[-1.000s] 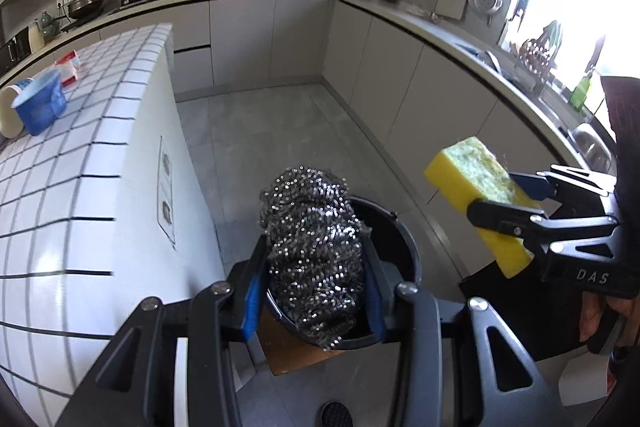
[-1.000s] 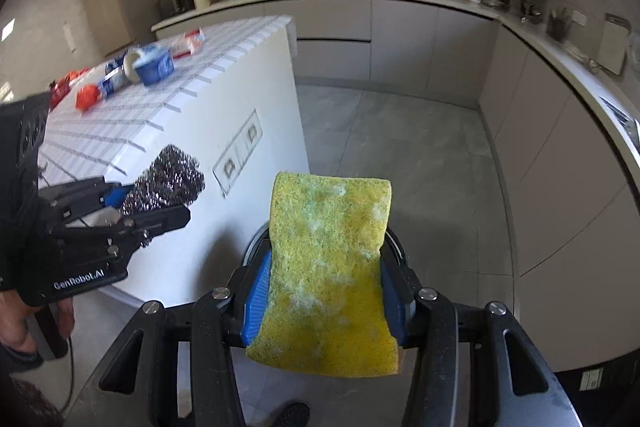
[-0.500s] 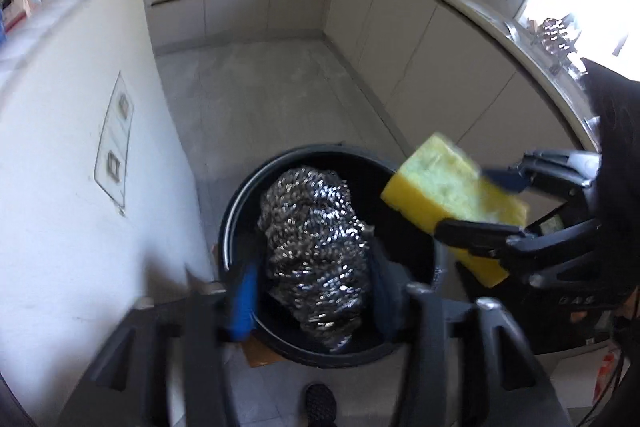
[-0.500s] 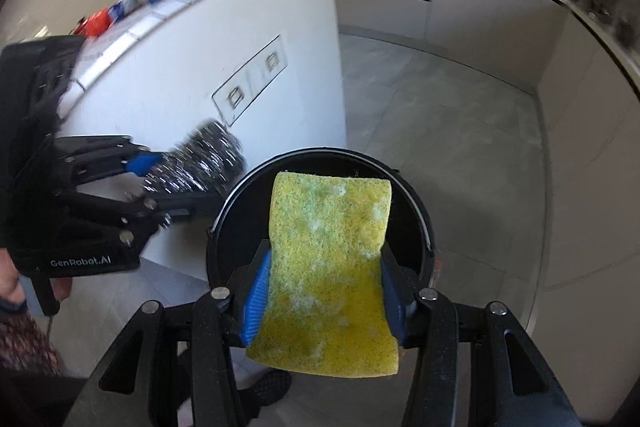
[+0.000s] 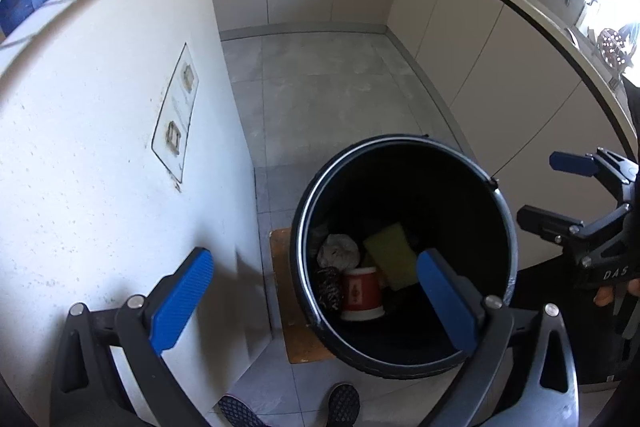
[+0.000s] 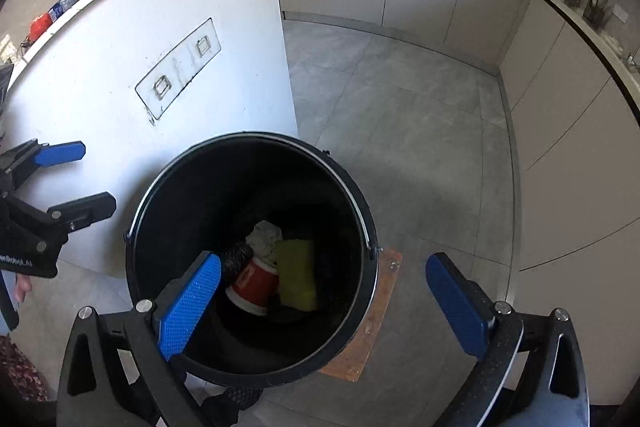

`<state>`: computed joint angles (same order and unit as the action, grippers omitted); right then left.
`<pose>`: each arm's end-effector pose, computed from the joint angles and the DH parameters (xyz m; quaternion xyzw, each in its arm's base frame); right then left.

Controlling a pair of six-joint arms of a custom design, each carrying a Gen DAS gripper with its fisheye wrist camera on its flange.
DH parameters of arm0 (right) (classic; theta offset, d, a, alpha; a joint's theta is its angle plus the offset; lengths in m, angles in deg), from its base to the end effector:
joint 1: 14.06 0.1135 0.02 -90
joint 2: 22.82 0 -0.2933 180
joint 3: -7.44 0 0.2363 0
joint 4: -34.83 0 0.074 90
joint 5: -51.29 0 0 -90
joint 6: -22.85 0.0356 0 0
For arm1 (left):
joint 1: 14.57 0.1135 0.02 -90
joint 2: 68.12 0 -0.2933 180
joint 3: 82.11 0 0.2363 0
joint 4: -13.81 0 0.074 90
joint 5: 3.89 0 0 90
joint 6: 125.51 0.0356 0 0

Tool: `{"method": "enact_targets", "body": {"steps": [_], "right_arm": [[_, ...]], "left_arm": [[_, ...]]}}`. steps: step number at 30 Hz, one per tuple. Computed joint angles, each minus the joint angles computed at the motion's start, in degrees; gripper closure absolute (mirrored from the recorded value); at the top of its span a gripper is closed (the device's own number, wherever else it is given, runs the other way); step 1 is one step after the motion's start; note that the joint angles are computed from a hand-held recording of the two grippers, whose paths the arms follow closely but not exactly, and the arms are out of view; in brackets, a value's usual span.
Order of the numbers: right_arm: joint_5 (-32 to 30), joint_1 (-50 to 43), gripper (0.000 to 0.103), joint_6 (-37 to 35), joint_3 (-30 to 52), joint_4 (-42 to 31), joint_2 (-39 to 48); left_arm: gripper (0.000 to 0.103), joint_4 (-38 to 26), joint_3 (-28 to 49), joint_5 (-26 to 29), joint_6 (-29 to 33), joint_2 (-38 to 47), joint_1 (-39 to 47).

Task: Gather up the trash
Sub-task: 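Open the right tool to drop the sponge while the left tool drops the steel wool, then move both tools back from the bin toward the table items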

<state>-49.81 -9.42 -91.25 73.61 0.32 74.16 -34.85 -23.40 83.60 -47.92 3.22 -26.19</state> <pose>0.3025 0.0314 0.1846 -0.2613 0.9368 0.0572 0.2256 0.2054 -0.0406 0.2436 -0.0121 0.9685 -0.0308 0.2469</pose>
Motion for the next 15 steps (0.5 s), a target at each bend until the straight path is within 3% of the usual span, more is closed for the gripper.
{"method": "enact_targets", "body": {"steps": [13, 15], "right_arm": [[-0.7, 1.1, 0.000, 4.2, 1.1, -4.8, -11.3], [-0.8, 1.2, 0.000, 4.8, 4.1, -8.4, -12.9]], "left_arm": [[0.000, -8.9, 10.0, -2.6, -2.1, -5.2, -2.7], [0.000, -10.2, 11.6, -3.1, -2.0, -6.0, -2.5]]}}
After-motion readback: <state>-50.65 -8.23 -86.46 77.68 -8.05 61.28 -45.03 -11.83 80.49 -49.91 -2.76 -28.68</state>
